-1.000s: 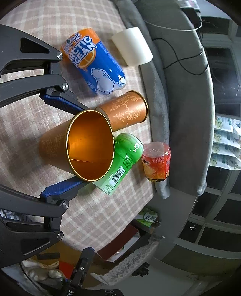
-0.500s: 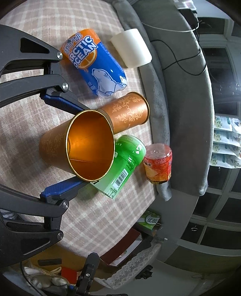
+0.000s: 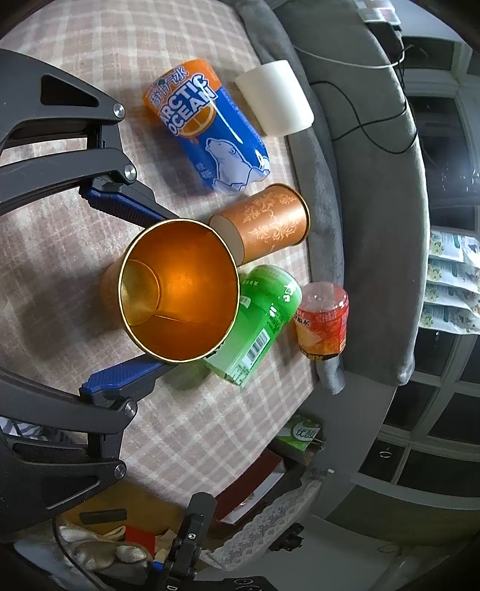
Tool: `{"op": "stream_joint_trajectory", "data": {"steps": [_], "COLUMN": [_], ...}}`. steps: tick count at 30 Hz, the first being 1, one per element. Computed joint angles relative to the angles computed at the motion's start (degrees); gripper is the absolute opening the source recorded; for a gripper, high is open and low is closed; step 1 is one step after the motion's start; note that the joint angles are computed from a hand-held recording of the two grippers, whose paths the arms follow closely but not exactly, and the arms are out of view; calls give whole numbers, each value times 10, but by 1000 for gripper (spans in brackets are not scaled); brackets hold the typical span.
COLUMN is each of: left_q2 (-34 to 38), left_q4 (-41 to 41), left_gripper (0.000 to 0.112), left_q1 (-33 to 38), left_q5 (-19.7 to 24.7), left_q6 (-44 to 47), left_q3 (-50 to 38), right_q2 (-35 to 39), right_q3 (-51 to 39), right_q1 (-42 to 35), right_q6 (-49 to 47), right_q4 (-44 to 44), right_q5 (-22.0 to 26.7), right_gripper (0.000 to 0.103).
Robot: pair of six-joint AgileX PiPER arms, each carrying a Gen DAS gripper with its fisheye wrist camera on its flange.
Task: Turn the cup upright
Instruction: 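Stand the orange cup upright on the table with the left tool, rim up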
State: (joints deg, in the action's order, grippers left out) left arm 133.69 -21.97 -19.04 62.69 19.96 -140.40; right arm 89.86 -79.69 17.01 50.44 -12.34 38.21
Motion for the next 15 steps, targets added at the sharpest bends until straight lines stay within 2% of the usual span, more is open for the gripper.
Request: {"op": "stream_joint_trajectory", "data": {"steps": [11,15], "left_q2": [-18,-17], "left_q4": [-19,-33], "left_gripper": [68,76], "left_q1": [1,6], "left_q5": [-12,-4], "left_q6": [13,22], "left_q3": [35,33], "right_q2": [0,5], "right_q3": [-4,-14], "right_q1": [4,5], "right_q6": [3,-5], "right_q4": [-8,-8], "right_q5": [4,9], "right_gripper": [80,80]}}
